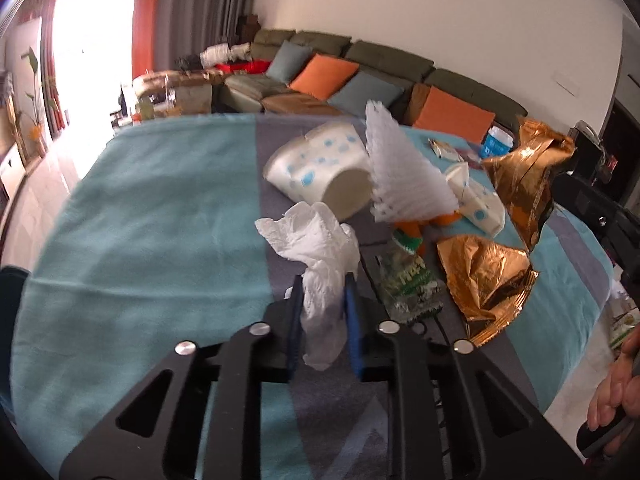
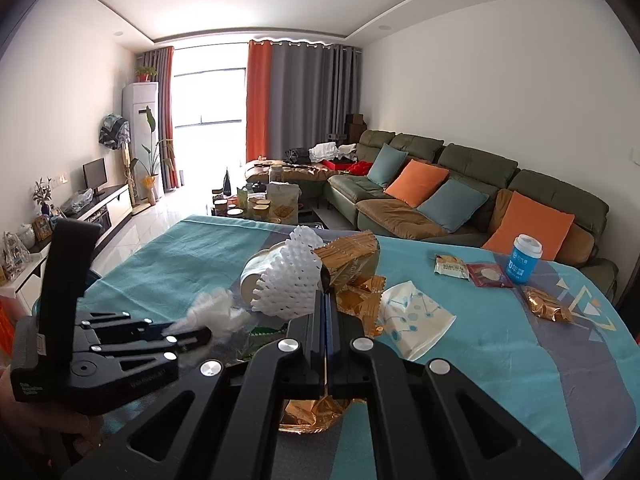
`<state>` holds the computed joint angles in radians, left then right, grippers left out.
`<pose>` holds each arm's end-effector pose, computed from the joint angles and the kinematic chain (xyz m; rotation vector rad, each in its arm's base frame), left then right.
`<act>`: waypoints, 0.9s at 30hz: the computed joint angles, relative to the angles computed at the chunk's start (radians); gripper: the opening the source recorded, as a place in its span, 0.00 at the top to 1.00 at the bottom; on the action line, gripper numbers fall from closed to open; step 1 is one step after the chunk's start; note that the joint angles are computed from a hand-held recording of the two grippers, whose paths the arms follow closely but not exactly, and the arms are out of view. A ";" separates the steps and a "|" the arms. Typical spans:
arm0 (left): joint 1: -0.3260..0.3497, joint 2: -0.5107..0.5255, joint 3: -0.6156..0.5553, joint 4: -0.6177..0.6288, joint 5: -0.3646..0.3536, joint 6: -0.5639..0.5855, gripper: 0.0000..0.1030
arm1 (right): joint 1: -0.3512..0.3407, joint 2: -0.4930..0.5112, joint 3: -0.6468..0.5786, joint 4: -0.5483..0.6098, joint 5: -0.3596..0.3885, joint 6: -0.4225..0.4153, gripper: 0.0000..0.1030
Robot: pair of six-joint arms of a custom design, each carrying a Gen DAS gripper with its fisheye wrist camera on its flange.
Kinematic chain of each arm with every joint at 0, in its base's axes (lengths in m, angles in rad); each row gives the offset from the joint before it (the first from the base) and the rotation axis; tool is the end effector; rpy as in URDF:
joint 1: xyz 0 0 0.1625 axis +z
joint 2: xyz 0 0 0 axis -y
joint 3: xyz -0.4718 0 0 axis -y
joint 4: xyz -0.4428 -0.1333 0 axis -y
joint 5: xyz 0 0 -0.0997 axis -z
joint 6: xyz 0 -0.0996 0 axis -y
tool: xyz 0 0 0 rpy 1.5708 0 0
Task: Collect trash
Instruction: 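Grasp the gold foil wrapper with the right tool while the left tool grasps tissue, then carry foil and tissue to the teal bin and open both tools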
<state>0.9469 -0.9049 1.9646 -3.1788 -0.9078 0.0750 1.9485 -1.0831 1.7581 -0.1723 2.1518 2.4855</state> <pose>-0.2125 -0.6283 0.1323 0.6289 2.4331 -0.9105 0.2913 -0.5210 0.1751 0.7410 -2.0821 1.1843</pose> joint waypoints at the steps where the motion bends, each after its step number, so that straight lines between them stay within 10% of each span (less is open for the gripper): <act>1: -0.003 -0.006 0.006 -0.012 -0.002 0.000 0.85 | 0.000 0.000 0.001 -0.002 -0.001 -0.001 1.00; 27: -0.066 -0.222 0.184 -0.351 0.231 0.102 0.86 | 0.071 0.120 -0.136 0.111 -0.202 -0.034 1.00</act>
<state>0.8809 -1.1270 2.1486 -3.5299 -0.6771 0.1766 2.0199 -0.9629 1.6219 -0.0613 1.9497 2.4518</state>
